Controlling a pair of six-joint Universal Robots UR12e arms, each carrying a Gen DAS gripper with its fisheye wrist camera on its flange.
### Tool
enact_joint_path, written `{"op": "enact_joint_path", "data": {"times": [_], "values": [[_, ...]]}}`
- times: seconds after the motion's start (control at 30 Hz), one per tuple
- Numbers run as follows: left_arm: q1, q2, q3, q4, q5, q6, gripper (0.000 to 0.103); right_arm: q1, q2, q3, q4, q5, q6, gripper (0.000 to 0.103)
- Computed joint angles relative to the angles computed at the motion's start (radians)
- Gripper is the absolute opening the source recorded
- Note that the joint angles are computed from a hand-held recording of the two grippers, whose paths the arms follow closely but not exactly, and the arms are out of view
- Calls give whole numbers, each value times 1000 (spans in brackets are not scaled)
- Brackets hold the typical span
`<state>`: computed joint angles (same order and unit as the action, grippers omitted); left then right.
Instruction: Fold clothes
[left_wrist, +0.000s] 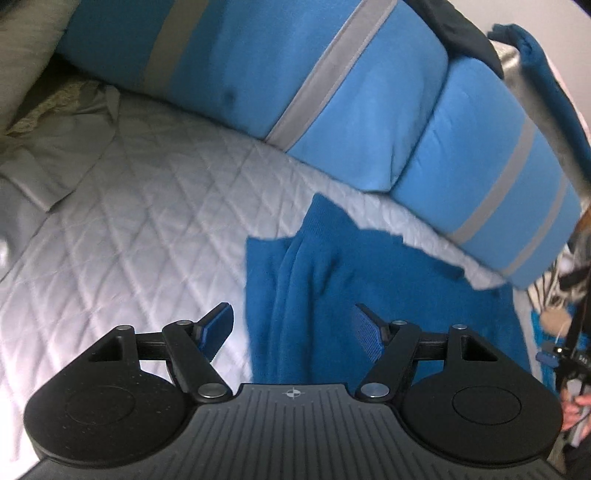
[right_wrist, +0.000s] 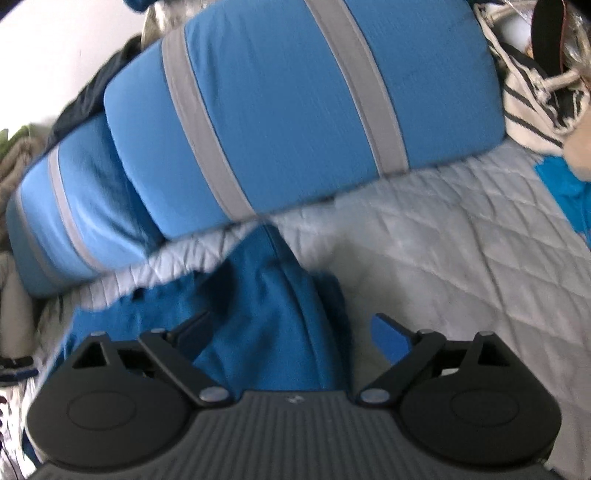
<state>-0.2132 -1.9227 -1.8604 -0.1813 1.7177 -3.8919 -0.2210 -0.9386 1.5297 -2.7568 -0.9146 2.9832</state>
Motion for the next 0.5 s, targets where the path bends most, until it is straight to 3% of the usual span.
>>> {"op": "enact_joint_path", "data": {"times": [0.27, 0.5], "values": [[-61, 67, -54, -8, 81, 66, 70, -48, -65, 79, 181, 23, -140, 103], [-96, 117, -73, 19, 122, 99, 70, -92, -119, 117, 221, 99, -105, 103]]}}
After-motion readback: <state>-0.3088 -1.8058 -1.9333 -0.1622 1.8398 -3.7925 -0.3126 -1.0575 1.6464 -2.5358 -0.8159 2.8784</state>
